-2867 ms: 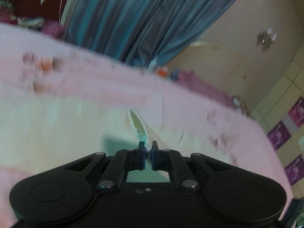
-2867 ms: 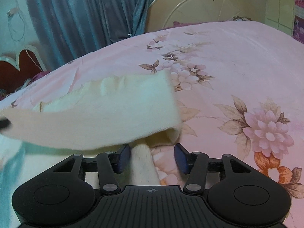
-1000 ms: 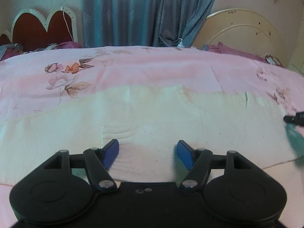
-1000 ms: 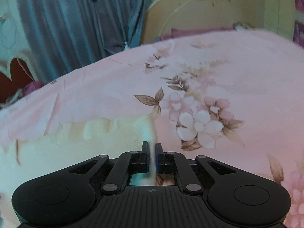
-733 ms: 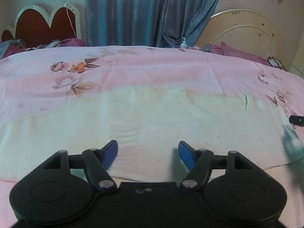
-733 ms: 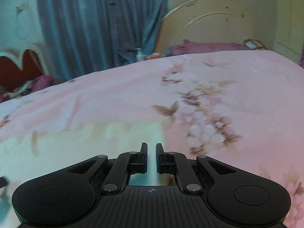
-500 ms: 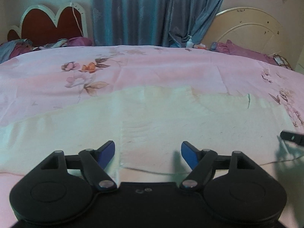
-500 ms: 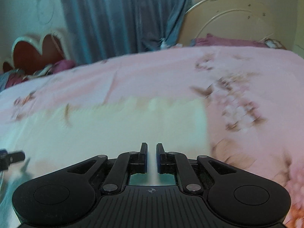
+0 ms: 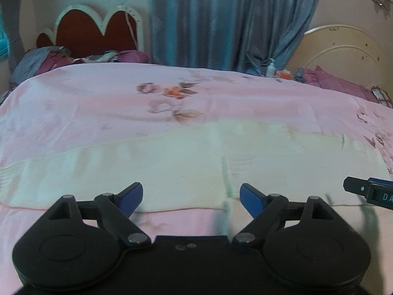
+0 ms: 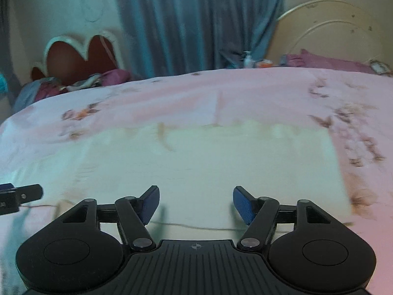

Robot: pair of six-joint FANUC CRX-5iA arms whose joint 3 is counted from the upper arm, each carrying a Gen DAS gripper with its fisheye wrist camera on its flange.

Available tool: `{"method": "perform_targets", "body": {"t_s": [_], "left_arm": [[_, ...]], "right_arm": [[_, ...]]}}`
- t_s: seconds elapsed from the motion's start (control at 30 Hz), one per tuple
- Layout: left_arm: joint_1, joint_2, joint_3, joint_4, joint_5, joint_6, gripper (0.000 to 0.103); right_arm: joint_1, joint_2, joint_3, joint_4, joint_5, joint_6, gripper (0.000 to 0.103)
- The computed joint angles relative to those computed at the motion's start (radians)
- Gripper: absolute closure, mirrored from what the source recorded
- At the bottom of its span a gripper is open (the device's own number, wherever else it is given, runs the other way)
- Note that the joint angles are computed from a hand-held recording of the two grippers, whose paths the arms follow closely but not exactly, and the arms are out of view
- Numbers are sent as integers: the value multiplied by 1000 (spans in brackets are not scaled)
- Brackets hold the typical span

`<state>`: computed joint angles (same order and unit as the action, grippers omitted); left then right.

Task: Fold small clothes
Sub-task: 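Move the left gripper to the other sleeve cuff and grasp it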

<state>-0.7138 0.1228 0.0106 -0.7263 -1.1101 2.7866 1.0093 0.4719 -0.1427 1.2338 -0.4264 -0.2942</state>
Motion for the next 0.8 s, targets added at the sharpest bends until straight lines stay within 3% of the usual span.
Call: {"method": "perform_targets", "body": {"t_s": [0.2, 0.3, 0.57, 0.67, 0.8], "left_arm": [[38, -105, -107, 7, -28, 37, 16], [71, -158, -165, 18, -44, 59, 16], [195, -325, -332, 70, -52, 155, 16], [272, -395, -405, 111, -8, 199, 19], [366, -484, -514, 148, 123, 273, 25]], "right_arm": [[44, 59, 91, -56, -9, 75, 37], [71, 98, 159, -130, -33, 160, 52], [103, 189, 307, -264, -54, 288, 54], [110, 216, 351, -284, -64, 321, 54], [117, 248, 404, -325, -81, 369, 54]]}}
